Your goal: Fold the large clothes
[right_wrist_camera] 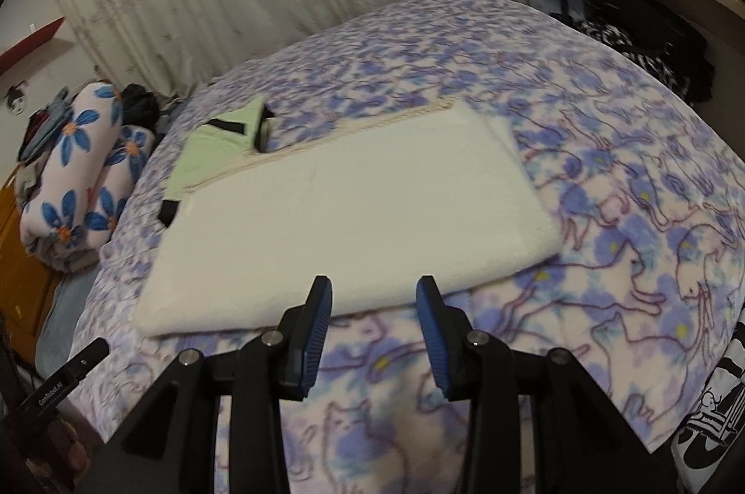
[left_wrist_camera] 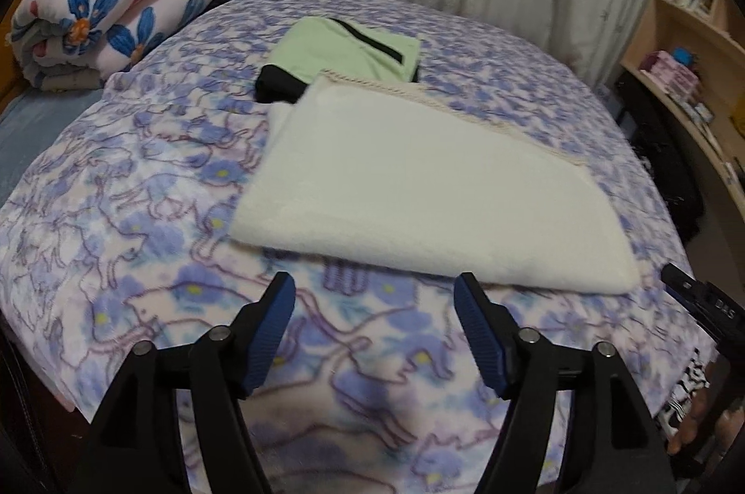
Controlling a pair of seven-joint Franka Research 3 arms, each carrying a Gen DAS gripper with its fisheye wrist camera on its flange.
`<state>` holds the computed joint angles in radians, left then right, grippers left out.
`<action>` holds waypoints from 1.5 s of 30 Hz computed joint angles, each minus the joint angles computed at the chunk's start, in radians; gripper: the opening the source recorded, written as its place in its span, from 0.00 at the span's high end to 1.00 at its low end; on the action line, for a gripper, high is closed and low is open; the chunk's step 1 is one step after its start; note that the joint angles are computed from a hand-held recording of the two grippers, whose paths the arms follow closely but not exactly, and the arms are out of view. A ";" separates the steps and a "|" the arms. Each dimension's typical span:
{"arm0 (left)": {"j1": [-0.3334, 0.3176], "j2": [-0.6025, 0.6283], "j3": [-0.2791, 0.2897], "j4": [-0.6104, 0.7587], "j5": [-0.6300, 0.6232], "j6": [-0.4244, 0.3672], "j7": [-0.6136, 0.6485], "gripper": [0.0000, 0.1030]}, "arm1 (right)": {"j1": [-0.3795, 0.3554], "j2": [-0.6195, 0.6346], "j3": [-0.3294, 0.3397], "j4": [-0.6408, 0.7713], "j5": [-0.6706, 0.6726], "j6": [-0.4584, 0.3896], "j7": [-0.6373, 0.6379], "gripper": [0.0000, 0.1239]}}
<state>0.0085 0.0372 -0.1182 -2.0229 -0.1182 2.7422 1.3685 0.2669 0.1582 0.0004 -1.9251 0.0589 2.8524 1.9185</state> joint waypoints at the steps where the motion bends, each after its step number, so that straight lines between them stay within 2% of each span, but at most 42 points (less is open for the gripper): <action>1: 0.000 -0.008 -0.004 -0.011 -0.035 0.009 0.029 0.30 | 0.004 -0.004 0.004 -0.003 -0.004 0.004 -0.003 0.70; 5: -0.010 -0.025 -0.014 -0.041 -0.286 0.032 0.240 0.25 | 0.021 -0.006 0.011 -0.007 -0.024 0.021 -0.010 0.69; 9: -0.013 -0.010 -0.012 -0.045 -0.442 0.019 0.347 0.24 | 0.024 0.024 0.036 0.019 0.020 0.003 -0.076 0.69; 13: 0.010 0.047 -0.017 -0.028 -0.535 0.006 0.388 0.24 | 0.032 0.068 0.052 0.054 0.068 -0.004 -0.130 0.69; 19: 0.074 0.166 -0.061 0.031 -0.642 0.004 0.420 0.25 | 0.071 0.166 0.023 0.153 0.044 -0.043 -0.121 0.69; 21: 0.097 0.220 -0.082 0.070 -0.671 0.003 0.421 0.25 | 0.073 0.208 0.021 0.199 0.052 -0.064 -0.121 0.69; 25: 0.128 0.312 -0.129 0.149 -0.665 0.069 0.428 0.25 | 0.072 0.300 0.015 0.307 0.064 -0.098 -0.124 0.69; 27: 0.154 0.371 -0.159 0.217 -0.659 0.073 0.428 0.25 | 0.078 0.349 0.005 0.371 0.062 -0.113 -0.117 0.69; 33: 0.185 0.554 -0.192 0.449 -0.575 0.045 0.271 0.25 | 0.091 0.525 -0.018 0.619 0.044 -0.159 -0.117 0.69; 35: 0.186 0.602 -0.200 0.505 -0.555 0.084 0.215 0.33 | 0.095 0.588 -0.024 0.714 0.030 -0.172 -0.125 0.69; 37: 0.135 0.626 -0.139 0.539 -0.475 0.119 0.106 0.64 | 0.105 0.646 -0.038 0.804 0.009 -0.202 -0.131 0.69; 39: 0.100 0.623 -0.107 0.531 -0.412 0.183 0.058 0.74 | 0.115 0.711 -0.053 0.910 -0.019 -0.277 -0.137 0.69; 40: 0.063 0.609 -0.073 0.512 -0.361 0.227 0.040 0.78 | 0.124 0.734 -0.063 0.939 -0.040 -0.299 -0.143 0.69; 42: -0.067 0.580 0.069 0.490 -0.220 0.288 -0.035 0.79 | 0.138 0.733 -0.077 0.919 -0.070 -0.277 -0.149 0.69; 43: -0.111 0.573 0.116 0.492 -0.176 0.300 -0.062 0.80 | 0.138 0.727 -0.075 0.904 -0.078 -0.268 -0.161 0.69; 45: -0.160 0.554 0.155 0.499 -0.103 0.331 -0.081 0.80 | 0.118 0.717 -0.048 0.884 -0.057 -0.256 -0.185 0.69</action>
